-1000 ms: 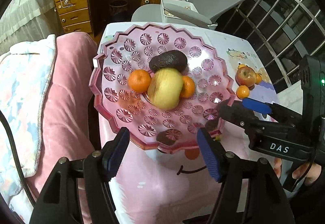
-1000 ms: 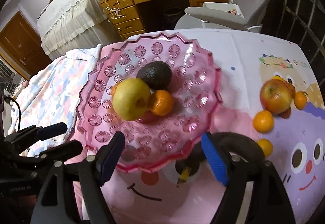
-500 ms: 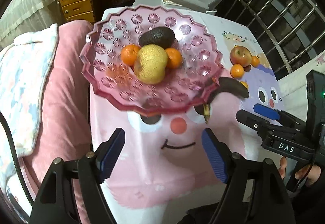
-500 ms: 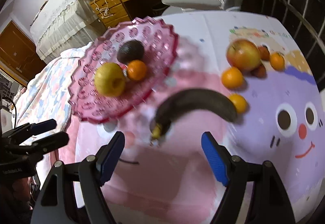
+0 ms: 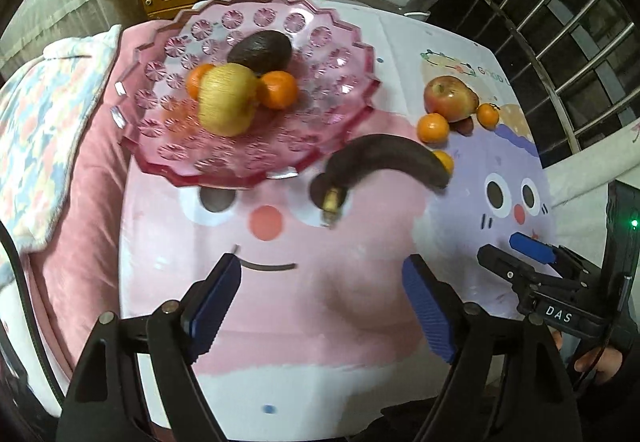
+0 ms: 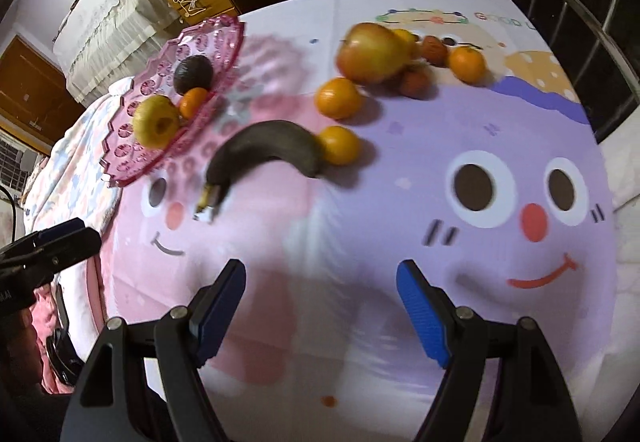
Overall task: Organize fruits
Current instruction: 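Lift both open tools away from the bowl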
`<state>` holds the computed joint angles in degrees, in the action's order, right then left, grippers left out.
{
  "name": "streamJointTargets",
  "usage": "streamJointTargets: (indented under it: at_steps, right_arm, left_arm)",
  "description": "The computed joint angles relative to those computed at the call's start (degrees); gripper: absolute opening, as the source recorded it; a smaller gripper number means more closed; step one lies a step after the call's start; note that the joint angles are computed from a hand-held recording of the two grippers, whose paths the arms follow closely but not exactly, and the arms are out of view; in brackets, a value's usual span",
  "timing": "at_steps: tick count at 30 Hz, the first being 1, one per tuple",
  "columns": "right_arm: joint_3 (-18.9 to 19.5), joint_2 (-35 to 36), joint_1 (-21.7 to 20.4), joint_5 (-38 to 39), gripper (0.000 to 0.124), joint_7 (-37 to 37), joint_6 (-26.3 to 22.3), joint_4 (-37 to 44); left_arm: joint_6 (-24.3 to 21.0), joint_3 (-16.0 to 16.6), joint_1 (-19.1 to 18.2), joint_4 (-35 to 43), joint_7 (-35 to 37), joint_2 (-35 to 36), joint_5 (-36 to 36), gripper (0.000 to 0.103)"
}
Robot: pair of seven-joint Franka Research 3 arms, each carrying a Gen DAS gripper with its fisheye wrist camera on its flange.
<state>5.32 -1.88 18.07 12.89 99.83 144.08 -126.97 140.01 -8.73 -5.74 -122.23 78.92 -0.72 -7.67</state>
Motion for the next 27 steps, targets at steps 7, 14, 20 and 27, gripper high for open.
streamJointTargets:
  at_steps: [7, 14, 20, 27]
  right_arm:
    - [-2.3, -1.9, -2.8, 1.3, 0.078, -7.9, -1.3, -1.3]
    - [-3.7, -1.2, -5.9, -0.5, 0.078, -14.9, -0.9, -0.6]
    - [-4.6, 2.1, -7.7, 1.5, 0.078, -23.7, -0.1, 2.9]
    - [-4.9, 7.6, -8.8, 1.3, 0.078, -29.1, 2.8, 8.1]
  left_arm:
    - [-0.7, -1.9, -2.3, 2.5, -11.7, 2.4, 4.8, 0.082]
    - [-3.8, -2.9, -3.9, 7.8, -21.6, 6.7, 6.4, 0.082]
    - [-7.6, -3.1, -4.6, 15.8, -30.3, 13.0, 6.6, 0.082]
    - [-12.3, -3.4, -4.8, 26.4, -37.9, 21.7, 5.8, 0.082]
